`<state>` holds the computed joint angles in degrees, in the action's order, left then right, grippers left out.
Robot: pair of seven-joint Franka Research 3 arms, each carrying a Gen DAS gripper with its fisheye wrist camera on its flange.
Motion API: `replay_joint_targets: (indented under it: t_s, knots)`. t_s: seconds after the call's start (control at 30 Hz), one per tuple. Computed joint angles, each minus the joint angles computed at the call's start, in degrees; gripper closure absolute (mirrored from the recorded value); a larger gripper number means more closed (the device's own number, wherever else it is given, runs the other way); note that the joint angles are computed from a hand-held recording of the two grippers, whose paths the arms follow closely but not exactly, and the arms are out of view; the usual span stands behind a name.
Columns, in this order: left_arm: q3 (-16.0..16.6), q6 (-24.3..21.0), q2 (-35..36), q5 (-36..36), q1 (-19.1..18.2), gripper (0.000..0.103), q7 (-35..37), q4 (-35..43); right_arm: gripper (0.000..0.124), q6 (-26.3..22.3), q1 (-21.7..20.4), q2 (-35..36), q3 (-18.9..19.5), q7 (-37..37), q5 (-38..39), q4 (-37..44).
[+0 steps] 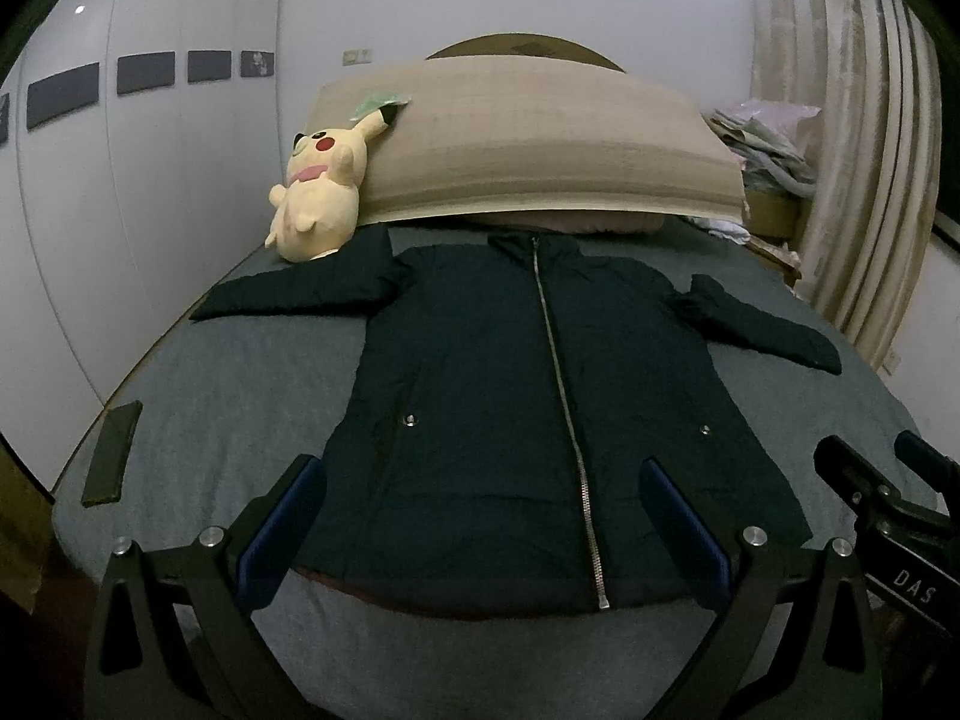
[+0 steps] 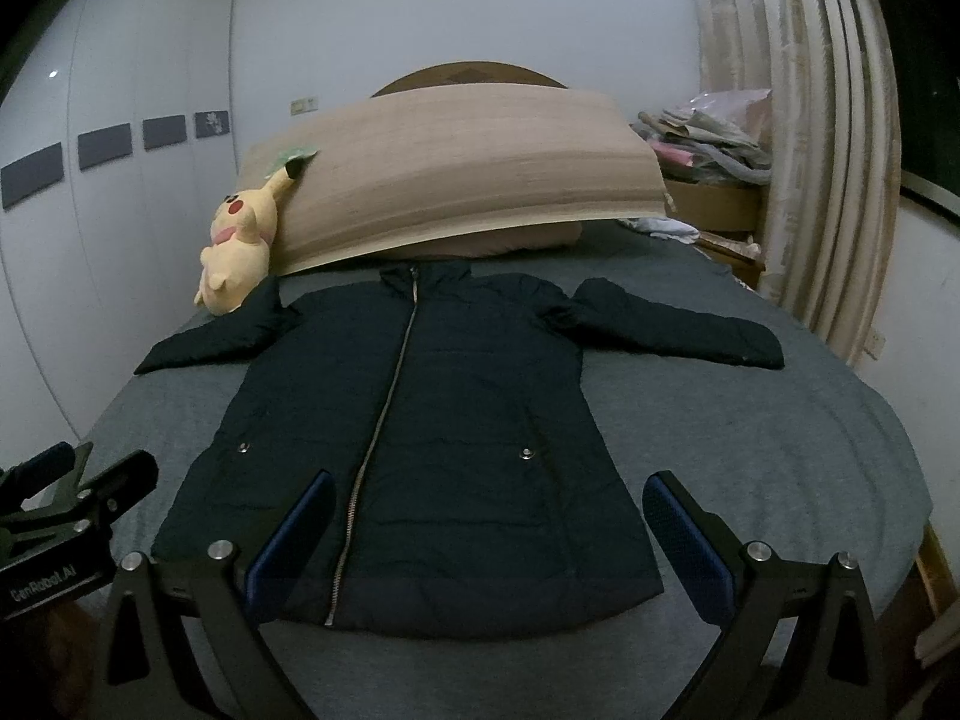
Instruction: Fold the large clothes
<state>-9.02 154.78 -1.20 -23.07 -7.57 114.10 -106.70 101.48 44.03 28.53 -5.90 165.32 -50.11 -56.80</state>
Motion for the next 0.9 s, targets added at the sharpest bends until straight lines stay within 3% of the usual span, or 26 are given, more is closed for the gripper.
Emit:
replay_joint_targets:
  t_s: [0.9]
  knots:
    - [-0.18, -0.59, 0.14, 1.10, 0.10, 0.000, -0.62, 0.02, 0.021, -0.82, 0.23, 0.68, -0.24, -0.83, 0.65, 1.06]
